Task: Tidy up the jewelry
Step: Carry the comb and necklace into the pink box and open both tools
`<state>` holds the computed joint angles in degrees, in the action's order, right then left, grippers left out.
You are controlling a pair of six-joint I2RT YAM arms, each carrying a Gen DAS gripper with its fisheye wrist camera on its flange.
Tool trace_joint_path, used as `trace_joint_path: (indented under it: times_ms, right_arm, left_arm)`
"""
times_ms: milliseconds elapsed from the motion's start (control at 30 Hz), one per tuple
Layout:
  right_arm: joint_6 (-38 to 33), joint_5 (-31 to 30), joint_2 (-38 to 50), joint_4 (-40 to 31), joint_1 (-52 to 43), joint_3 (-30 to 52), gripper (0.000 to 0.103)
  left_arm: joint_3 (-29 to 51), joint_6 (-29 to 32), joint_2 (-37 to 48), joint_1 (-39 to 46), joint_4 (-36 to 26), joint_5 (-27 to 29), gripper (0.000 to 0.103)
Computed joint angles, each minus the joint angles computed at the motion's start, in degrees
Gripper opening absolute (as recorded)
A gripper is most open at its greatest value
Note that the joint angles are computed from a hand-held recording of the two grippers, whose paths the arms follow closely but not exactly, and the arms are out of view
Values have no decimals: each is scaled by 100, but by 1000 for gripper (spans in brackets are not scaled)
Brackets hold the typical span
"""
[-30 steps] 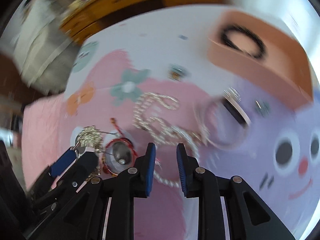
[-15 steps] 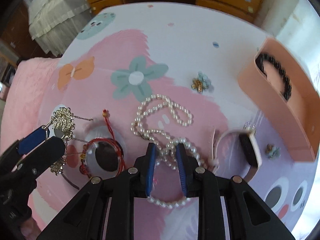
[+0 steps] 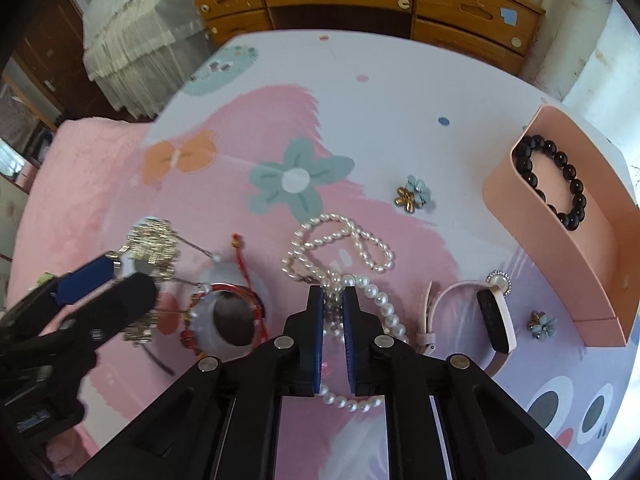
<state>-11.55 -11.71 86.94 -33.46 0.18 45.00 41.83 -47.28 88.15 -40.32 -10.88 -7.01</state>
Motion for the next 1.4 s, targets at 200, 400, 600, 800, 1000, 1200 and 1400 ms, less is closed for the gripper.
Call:
trace_joint_path:
  times_ms: [200, 400, 600, 800, 1000, 1200, 1400]
  right_arm:
    - [-530, -796, -733, -819, -702, 229, 9]
    - [-1070, -1487, -1308, -1593, -1421, 711, 9]
    - [-2255, -2471, -1534, -2711, -2656, 1825, 9]
    - [-3250, -3217, -1096, -3756, -3794, 3291, 9]
    - [-3686, -3719, -420, -4168, -4761, 4456, 9]
    - [-3688, -3793, 580, -4188, -5472, 5347, 9]
    - [-3654, -3706, 1705, -4142, -5764, 6030, 9]
  left_arm:
    - [213, -154, -93, -309, -139, -284, 67]
    - [556, -210, -191, -571, -369, -567, 67]
    - [1334, 86, -148, -909, -787, -930, 67]
    - [2659, 497, 453, -1168, -1413, -948, 67]
    - [3984, 1012, 1210, -1407, -1533, -992, 67]
    - [5571, 1194, 2293, -1463, -1796, -710, 67]
    - [7427, 1261, 3689, -1440, -2288, -565, 67]
